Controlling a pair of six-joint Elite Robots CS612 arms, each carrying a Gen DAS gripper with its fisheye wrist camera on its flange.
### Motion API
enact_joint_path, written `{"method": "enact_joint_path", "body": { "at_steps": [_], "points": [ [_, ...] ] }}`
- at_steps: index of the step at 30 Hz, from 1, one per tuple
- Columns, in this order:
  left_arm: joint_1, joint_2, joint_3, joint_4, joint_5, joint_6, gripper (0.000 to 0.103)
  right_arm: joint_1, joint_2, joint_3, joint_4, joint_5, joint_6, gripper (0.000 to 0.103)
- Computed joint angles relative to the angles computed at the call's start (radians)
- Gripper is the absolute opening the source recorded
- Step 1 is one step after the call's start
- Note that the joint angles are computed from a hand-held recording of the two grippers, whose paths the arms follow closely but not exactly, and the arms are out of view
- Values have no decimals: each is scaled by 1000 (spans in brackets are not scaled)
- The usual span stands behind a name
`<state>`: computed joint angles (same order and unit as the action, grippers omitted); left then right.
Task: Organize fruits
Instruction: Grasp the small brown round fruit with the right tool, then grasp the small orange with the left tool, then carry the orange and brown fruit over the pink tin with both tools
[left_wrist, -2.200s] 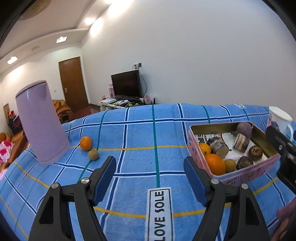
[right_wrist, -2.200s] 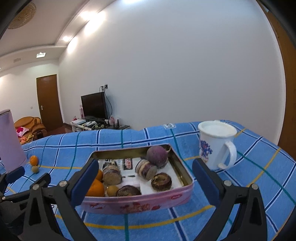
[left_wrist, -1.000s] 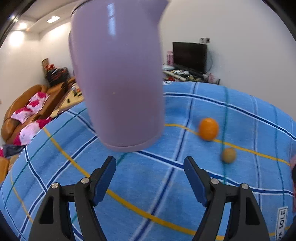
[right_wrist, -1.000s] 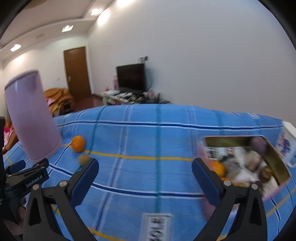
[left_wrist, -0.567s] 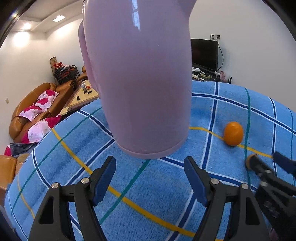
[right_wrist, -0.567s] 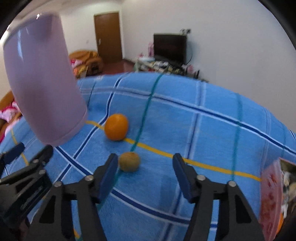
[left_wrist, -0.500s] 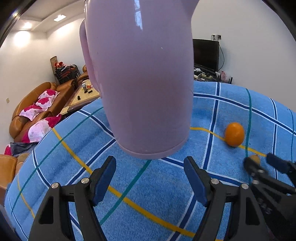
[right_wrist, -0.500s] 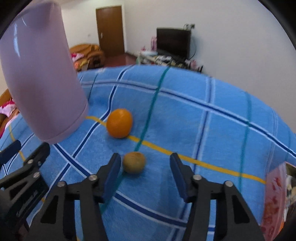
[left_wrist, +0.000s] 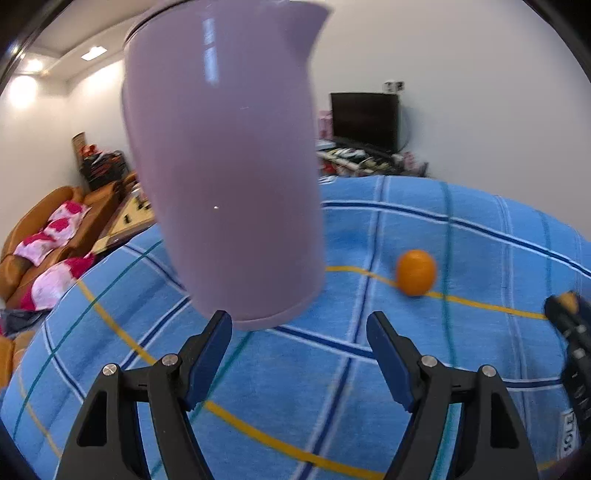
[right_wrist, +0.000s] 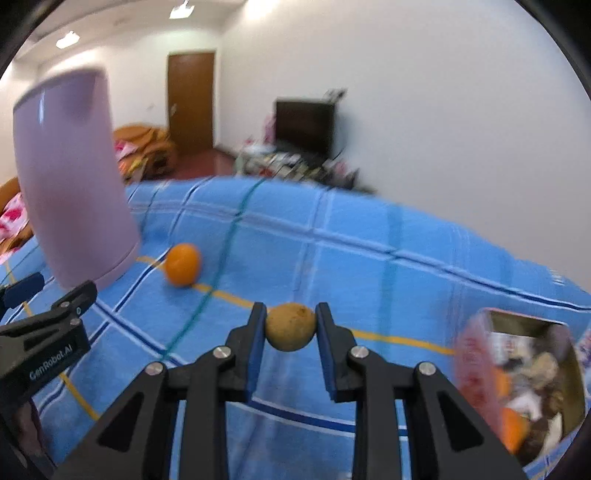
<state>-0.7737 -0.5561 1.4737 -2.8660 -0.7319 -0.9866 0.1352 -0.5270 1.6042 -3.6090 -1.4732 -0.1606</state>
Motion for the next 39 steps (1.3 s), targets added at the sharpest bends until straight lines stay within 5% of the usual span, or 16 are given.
{"method": "enact_joint_path", "body": {
  "at_steps": [4,8,17,19,21,27,39],
  "points": [
    [5,11,-21,-82,-87,50,77,-21,6,21,-147,-38,39,30],
    [23,39,-105,-88,-161,134,77,-27,7,16,-175,-53,28,30],
    [62,133,-315,80,-235,218,75,-38,4,5,-131,7,54,30],
    [70,144,-341,132,-266,211,52,-39,5,2,-123,14,55,30],
    [82,145,-338,113,-323,186,49,-39,4,1,-114,20,55,30],
    [82,146,-329,71,-335,201,37,-38,5,-2,-114,22,53,30],
    [-1,85,-176,-49,-63,196,37,-41,15,14,-213,14,69,30]
  ]
}}
